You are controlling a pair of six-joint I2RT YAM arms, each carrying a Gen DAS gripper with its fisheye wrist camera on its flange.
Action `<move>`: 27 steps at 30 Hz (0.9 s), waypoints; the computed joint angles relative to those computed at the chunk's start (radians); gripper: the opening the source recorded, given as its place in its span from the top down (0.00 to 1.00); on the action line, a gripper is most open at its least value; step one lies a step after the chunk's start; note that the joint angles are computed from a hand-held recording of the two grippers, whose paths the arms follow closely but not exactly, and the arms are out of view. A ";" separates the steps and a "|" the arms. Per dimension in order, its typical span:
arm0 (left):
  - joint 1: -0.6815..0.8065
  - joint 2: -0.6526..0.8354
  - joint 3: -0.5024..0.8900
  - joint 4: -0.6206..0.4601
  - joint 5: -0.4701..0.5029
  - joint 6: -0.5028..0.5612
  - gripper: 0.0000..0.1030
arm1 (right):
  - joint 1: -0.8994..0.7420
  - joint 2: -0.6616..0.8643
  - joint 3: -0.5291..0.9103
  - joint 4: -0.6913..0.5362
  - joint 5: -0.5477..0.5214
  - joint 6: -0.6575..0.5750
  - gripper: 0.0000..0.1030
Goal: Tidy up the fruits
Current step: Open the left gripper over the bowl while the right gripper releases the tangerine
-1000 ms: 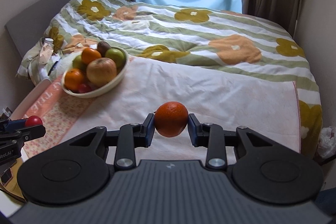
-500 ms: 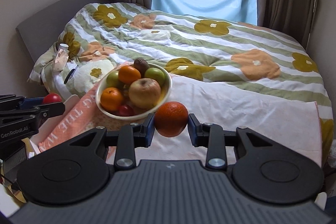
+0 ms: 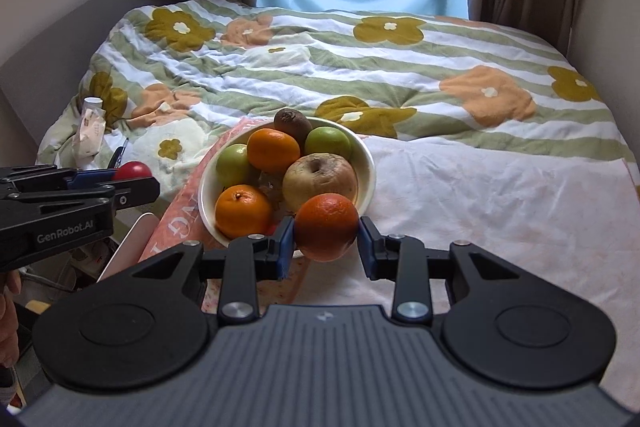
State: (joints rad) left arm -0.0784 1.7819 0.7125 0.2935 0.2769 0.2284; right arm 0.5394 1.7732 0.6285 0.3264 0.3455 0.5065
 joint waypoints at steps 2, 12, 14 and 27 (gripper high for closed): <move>0.018 0.054 0.050 -0.015 0.026 0.030 0.68 | 0.016 0.050 0.049 -0.016 0.017 0.034 0.53; 0.059 0.291 0.304 -0.120 0.102 0.145 0.68 | 0.041 0.238 0.239 -0.085 0.051 0.149 0.53; 0.059 0.326 0.340 -0.135 0.108 0.161 0.68 | 0.043 0.261 0.260 -0.095 0.055 0.165 0.53; 0.062 0.408 0.417 -0.148 0.136 0.197 0.18 | 0.046 0.311 0.305 -0.139 0.079 0.242 0.53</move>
